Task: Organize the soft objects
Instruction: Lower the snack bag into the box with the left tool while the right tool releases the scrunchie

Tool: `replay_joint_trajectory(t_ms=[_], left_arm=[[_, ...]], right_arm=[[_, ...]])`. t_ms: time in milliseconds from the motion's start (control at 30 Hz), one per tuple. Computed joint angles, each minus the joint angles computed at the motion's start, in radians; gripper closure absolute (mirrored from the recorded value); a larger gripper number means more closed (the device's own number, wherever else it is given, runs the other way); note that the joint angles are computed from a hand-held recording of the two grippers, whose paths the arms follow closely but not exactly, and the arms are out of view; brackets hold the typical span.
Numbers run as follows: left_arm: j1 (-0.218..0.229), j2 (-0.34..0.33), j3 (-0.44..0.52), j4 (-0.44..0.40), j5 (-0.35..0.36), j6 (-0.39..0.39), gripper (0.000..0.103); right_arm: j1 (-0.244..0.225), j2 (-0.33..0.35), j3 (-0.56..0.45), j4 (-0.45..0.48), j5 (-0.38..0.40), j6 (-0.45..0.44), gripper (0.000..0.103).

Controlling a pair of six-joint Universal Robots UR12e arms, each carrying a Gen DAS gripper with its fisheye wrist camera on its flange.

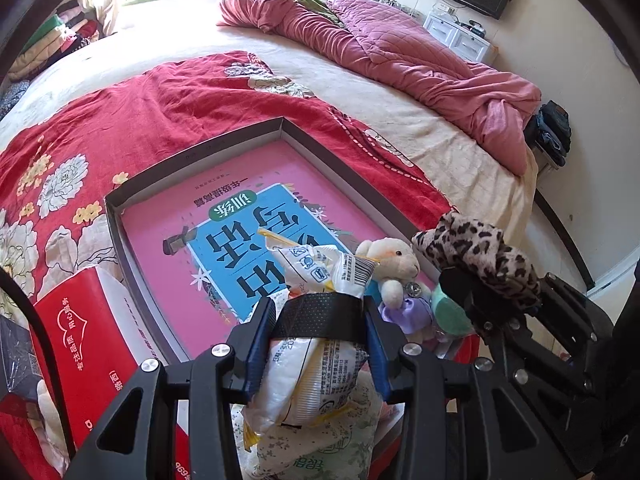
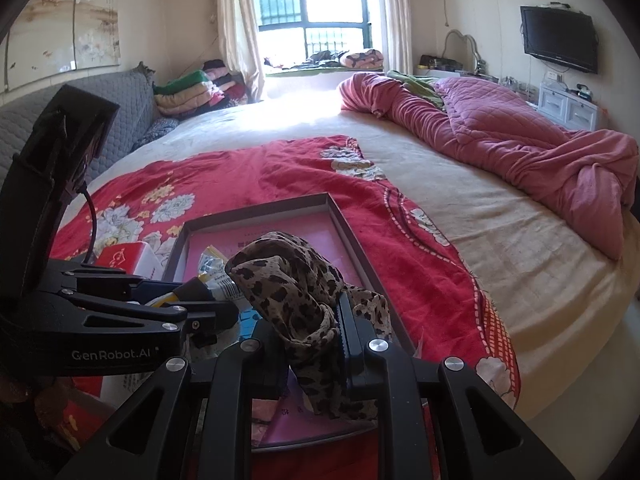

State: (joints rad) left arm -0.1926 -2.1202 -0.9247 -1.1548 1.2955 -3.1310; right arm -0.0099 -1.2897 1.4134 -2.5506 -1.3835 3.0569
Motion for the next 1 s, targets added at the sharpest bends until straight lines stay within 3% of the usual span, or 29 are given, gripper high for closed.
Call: replay_joint_trajectory(t_ms=[300,367,600,667,1000], left_arm=[[0.012,-0.004,-0.001,0.008,-0.001,-0.045,0.060],[0.014,-0.004,-0.001,0.007,0.002,-0.048,0.060],[0.017,-0.007,0.002,0.000,0.007,-0.051,0.060],[0.016,-0.009,0.007,-0.005,0.018,-0.046,0.060],[0.010,-0.022,0.028,-0.026,0.046,-0.042,0.060]], right_arm=[[0.007,0.025,-0.024,0.066,0.025,-0.015,0.078],[0.007,0.030,-0.031,0.084,0.038,-0.020,0.070],[0.011,0.032,-0.027,0.079,0.050,-0.047,0.061],[0.010,0.030,-0.025,0.075,0.059,-0.048,0.051],[0.011,0.015,-0.005,0.022,0.059,-0.053,0.038]])
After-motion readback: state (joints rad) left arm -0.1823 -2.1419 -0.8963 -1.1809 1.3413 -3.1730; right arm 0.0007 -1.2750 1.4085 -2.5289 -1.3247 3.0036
